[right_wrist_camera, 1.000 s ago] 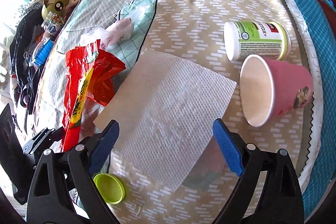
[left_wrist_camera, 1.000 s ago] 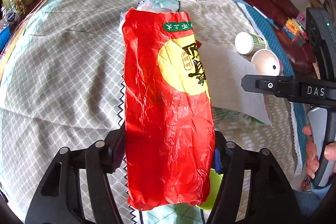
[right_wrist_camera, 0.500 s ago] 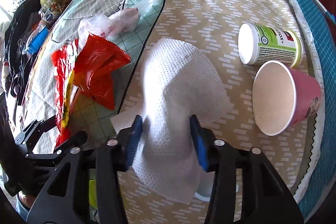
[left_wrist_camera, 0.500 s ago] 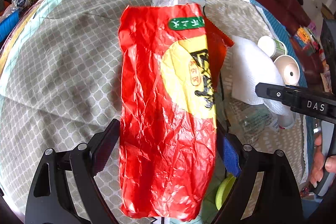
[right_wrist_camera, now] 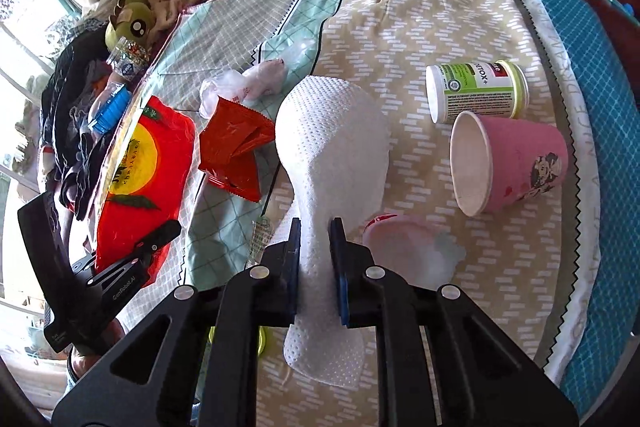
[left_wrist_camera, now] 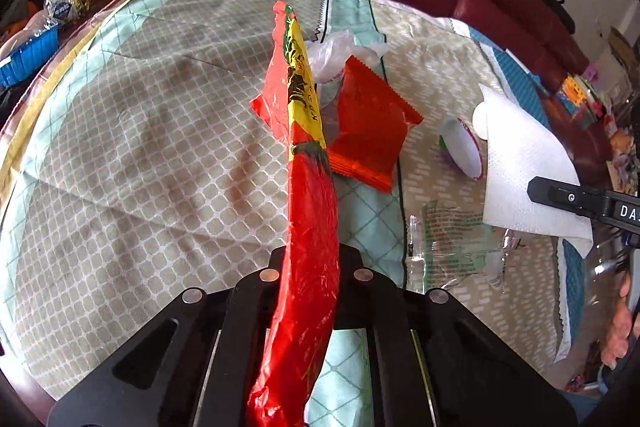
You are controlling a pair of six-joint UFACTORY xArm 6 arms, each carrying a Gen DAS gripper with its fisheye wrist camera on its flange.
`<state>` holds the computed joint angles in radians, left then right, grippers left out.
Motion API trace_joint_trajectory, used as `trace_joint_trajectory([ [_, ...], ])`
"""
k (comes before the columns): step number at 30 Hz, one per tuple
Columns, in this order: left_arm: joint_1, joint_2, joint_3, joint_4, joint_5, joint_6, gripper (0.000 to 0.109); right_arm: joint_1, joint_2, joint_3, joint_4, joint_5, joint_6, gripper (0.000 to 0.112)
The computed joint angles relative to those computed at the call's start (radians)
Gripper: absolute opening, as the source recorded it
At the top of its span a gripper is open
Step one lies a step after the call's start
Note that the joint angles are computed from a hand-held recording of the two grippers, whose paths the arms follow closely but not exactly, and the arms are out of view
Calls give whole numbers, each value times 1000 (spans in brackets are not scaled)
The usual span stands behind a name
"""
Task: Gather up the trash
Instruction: 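Grasp the red snack wrapper with the left tool while the right tool grasps the white tissue, then carry the wrapper and tissue over the teal bucket and release both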
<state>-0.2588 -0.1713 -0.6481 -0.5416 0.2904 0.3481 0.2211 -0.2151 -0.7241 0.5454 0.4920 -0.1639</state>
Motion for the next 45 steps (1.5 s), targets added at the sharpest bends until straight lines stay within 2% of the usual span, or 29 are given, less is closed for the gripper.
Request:
trace_joint_trajectory([
  [3,-14,-39,10,13,1,-14,7,-20,-29,15,41,17,-22,15],
  [7,-64,-86,18,18,8,-14,7,-31,-87,62,1,-6,-5,8],
  [10,-113,-95,3,18,12,-11,7,-59,-142,97,-2,-10,-6,8],
  [18,-281,-69,-92,-32,35,56,7,-238,-299,201,53,38,-70,8],
  [22,-380,2,-182,-44,48,74,7,-386,-374,244,89,87,-135,8],
  [28,-547,178,-374,-20,83,64,7,-707,-446,280,129,193,-271,8],
  [31,-622,287,-496,7,121,53,7,-892,-435,275,156,237,-369,9],
  [35,-705,454,-688,84,182,-7,7,-1114,-329,226,206,257,-498,9],
  [40,-774,656,-940,182,277,-95,7,-1280,-155,138,248,252,-601,11],
  [45,-812,854,-1225,237,397,-155,8,-1336,-20,63,256,243,-632,11],
])
